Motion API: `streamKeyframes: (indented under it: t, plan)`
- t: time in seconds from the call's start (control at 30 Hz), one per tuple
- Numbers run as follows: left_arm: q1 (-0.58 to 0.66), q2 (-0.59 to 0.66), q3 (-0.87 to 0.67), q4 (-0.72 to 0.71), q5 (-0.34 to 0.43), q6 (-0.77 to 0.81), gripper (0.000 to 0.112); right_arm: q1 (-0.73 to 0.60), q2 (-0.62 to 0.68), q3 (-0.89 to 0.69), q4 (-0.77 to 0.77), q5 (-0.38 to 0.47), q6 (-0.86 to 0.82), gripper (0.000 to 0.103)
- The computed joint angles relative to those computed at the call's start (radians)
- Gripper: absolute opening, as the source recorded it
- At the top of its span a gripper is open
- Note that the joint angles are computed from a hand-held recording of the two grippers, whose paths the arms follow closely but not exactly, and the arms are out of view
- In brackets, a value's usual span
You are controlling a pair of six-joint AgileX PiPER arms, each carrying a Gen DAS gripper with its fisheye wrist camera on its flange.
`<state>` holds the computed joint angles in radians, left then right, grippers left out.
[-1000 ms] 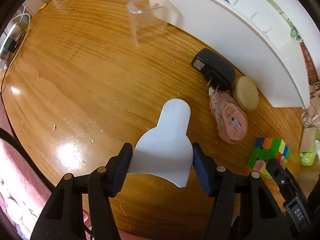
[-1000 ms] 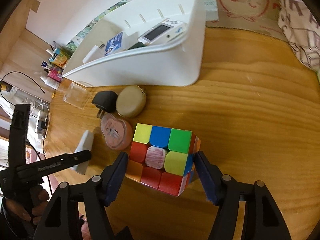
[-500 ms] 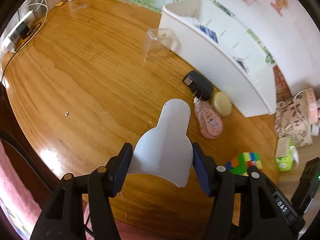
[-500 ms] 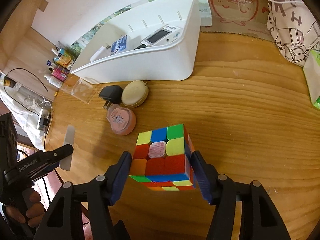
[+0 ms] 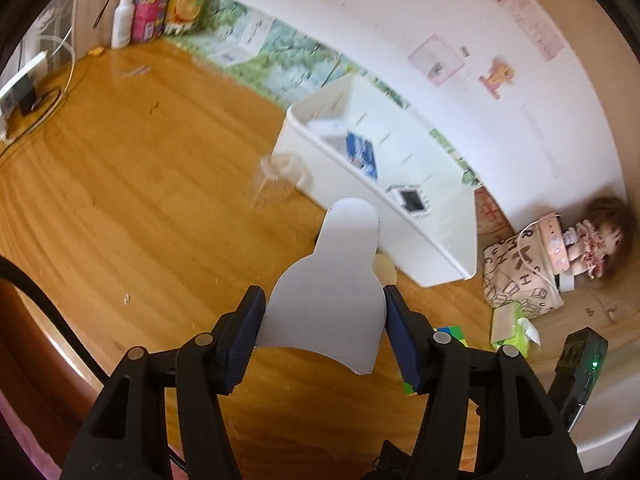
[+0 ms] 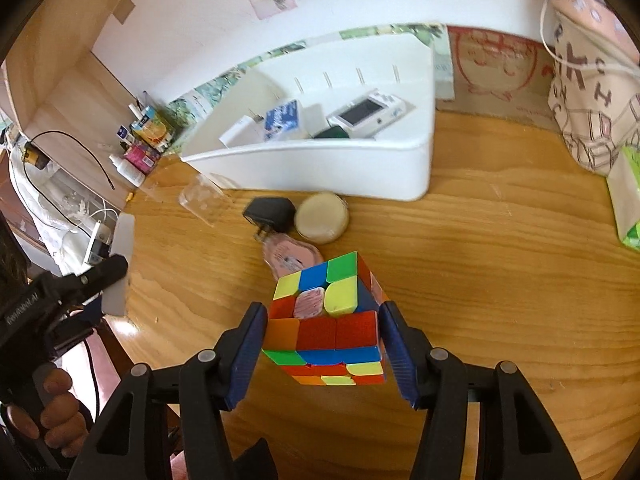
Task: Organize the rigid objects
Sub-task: 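Lift the white scraper with left gripper while right gripper lifts the Rubik's cube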
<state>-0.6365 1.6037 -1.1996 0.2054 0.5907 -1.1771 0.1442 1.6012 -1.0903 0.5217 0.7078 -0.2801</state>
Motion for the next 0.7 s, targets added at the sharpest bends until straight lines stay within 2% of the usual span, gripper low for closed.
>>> streamKeyframes:
  t: [0.33,0.47,0.5,0.53,0.63,0.7]
  plan:
    - [0.103,0.018,-0.057,-0.160,-0.003,0.324,0.063,0.131,-0.026,-0.020,-0.088,-0.154,0.132,0.058]
    - [0.136,0.041,-0.104,-0.207,0.032,0.441,0.063,0.178,-0.037,-0.021,-0.160,-0.229,0.213,0.057]
    - [0.142,0.045,-0.110,-0.218,0.035,0.465,0.063,0.190,-0.041,-0.019,-0.193,-0.255,0.244,0.044]
    - [0.152,0.050,-0.120,-0.230,0.037,0.499,0.063,0.197,-0.041,-0.022,-0.186,-0.279,0.234,0.013]
    - [0.180,0.072,-0.154,-0.263,0.051,0.590,0.063,0.223,-0.040,-0.031,-0.227,-0.354,0.276,0.011]
    - [0.202,0.082,-0.173,-0.299,0.059,0.654,0.063,0.243,-0.024,-0.050,-0.281,-0.365,0.314,0.011]
